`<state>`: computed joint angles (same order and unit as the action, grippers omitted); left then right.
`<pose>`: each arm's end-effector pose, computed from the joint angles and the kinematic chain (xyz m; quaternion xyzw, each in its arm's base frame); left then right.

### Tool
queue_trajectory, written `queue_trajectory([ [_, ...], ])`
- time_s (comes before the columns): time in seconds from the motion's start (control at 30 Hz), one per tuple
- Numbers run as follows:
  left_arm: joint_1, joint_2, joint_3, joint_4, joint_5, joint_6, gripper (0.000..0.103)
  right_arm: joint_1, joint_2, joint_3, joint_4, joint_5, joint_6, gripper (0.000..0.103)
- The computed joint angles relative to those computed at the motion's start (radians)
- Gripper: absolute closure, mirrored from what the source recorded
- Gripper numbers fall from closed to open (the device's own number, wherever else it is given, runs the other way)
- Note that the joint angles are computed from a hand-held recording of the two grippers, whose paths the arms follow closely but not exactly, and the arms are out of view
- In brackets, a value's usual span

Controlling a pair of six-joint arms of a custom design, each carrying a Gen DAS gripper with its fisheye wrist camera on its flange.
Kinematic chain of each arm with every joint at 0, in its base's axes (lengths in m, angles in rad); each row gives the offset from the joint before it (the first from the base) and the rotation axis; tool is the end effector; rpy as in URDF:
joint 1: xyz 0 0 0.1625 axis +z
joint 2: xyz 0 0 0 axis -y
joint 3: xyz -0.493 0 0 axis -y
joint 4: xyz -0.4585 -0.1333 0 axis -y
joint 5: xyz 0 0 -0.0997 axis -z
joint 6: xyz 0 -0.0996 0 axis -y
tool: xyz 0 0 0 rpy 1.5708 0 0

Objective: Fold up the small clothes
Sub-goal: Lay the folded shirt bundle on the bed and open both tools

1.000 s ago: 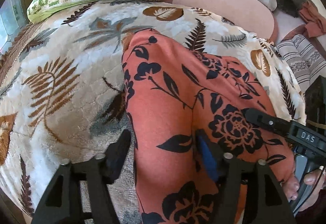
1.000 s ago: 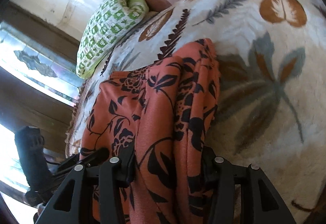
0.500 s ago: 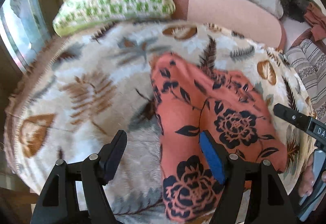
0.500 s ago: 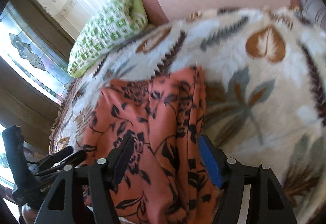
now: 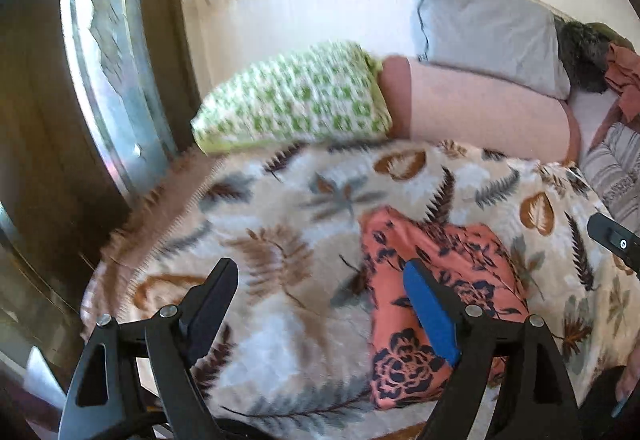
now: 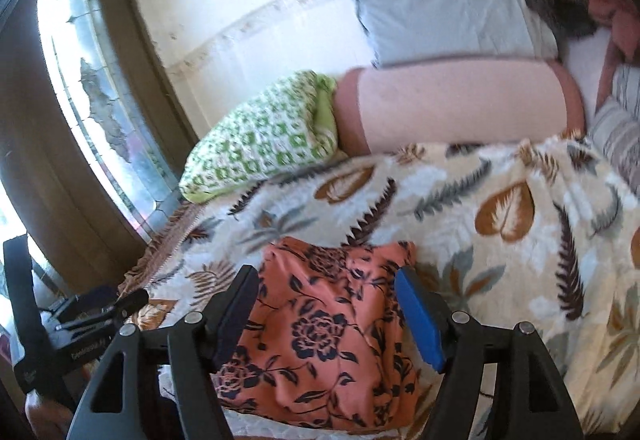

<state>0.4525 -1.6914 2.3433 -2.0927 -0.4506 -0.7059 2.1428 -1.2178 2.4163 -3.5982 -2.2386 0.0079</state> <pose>-0.2608 -0.3747 0.3178 0.2069 0.8204 -0.3856 0.3680 0.3104 -0.3499 0.2187 0.1139 -0.8673 0.4503 0.1787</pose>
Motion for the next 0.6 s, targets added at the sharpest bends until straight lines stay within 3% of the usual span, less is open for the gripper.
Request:
queue_trajectory([
  [0.2,-0.101,-0.047,0.020,0.054,0.114,0.006,0.008,0.070,0.031,-0.012,-0.069,-0.044,-0.047,0.028],
  [0.33,-0.138,-0.068,0.030,0.064,0.149,-0.019,0.006,0.095,0.045,-0.010,-0.101,-0.051,-0.063,0.026],
  [0.47,-0.136,-0.082,0.031,0.118,0.175,-0.101,0.000,0.097,0.057,-0.007,-0.064,-0.060,-0.033,0.026],
  [0.6,-0.087,-0.089,0.016,0.209,0.144,-0.189,0.000,0.095,0.073,-0.007,-0.017,-0.078,0.017,0.026],
])
